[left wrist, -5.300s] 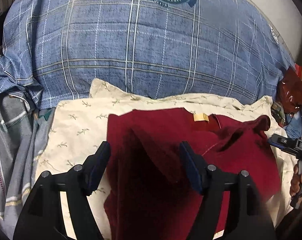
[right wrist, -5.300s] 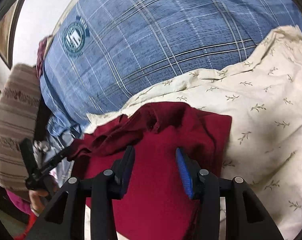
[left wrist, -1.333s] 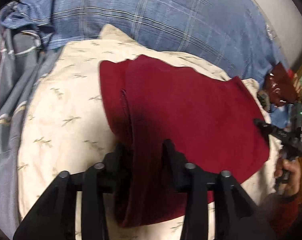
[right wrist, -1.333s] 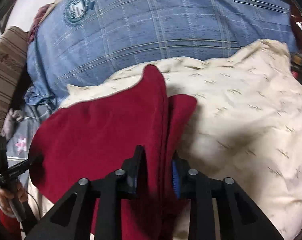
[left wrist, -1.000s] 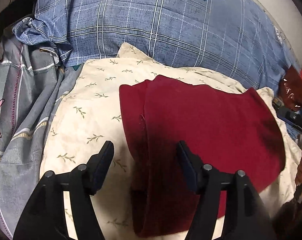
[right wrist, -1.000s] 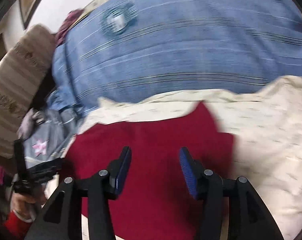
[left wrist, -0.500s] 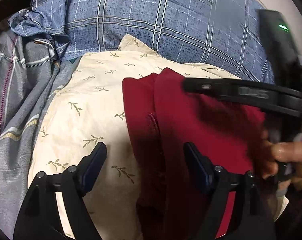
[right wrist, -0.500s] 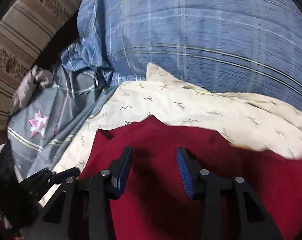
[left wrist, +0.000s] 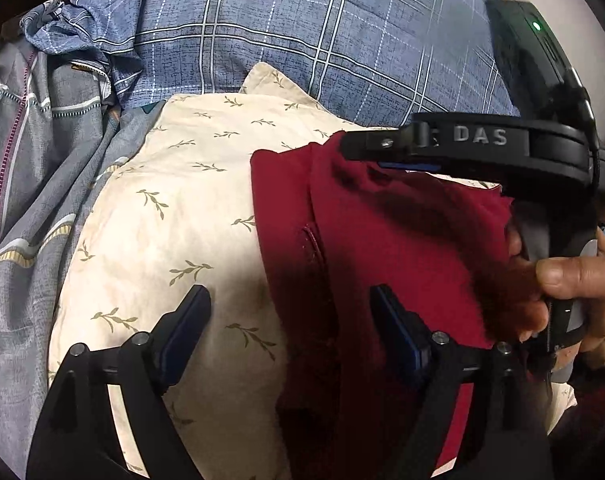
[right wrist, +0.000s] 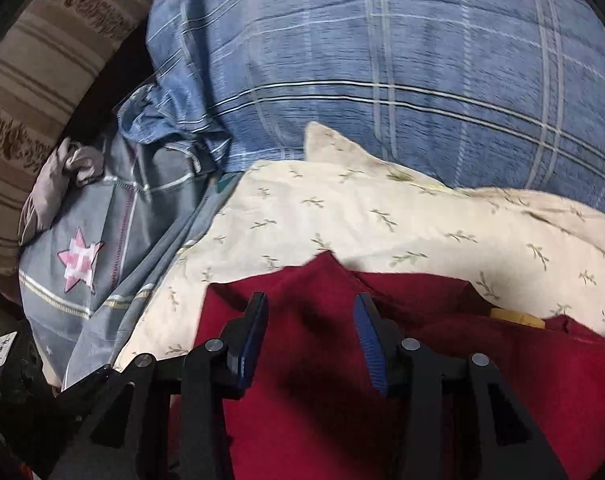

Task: Fold small clothes

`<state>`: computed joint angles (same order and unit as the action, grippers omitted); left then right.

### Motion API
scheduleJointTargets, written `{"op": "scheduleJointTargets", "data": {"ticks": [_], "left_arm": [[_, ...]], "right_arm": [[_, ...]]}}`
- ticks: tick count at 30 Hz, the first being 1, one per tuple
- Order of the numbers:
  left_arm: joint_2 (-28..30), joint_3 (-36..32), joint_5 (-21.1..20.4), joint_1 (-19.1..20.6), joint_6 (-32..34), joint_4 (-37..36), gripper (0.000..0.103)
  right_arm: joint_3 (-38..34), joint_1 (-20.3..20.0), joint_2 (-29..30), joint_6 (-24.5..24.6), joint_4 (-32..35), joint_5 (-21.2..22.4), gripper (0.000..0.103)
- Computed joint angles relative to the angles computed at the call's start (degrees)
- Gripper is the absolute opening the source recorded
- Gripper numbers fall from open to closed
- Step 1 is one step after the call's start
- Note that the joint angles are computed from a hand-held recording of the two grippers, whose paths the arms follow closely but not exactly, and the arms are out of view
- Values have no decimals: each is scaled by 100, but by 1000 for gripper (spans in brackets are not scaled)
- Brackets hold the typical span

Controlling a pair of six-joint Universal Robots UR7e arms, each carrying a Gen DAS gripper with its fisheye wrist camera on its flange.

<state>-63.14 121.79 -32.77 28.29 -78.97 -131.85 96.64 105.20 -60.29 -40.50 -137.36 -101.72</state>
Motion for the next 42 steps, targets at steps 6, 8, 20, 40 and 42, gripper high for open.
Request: {"op": "scheduleJointTargets", "data": {"ticks": [6,8,20,40,42], "left_arm": [[7,-34,3,24,-25,51,85],[9,-49,-10,43,-5,41,85],[-21,-57,-31,25,-50,54,86],[-8,-25,-26,54,7,-39,88],[-8,-13,-20,51,3,-53,88]], "right_arm": [[-77,54,452,308,-87,-200,48],[-36,83,455,241,-167,-265,50],[199,179,248,-65,-366,-284,13],[343,-106,-122,283,8,200,47],[307,-185,-93,426,89,325,50]]}}
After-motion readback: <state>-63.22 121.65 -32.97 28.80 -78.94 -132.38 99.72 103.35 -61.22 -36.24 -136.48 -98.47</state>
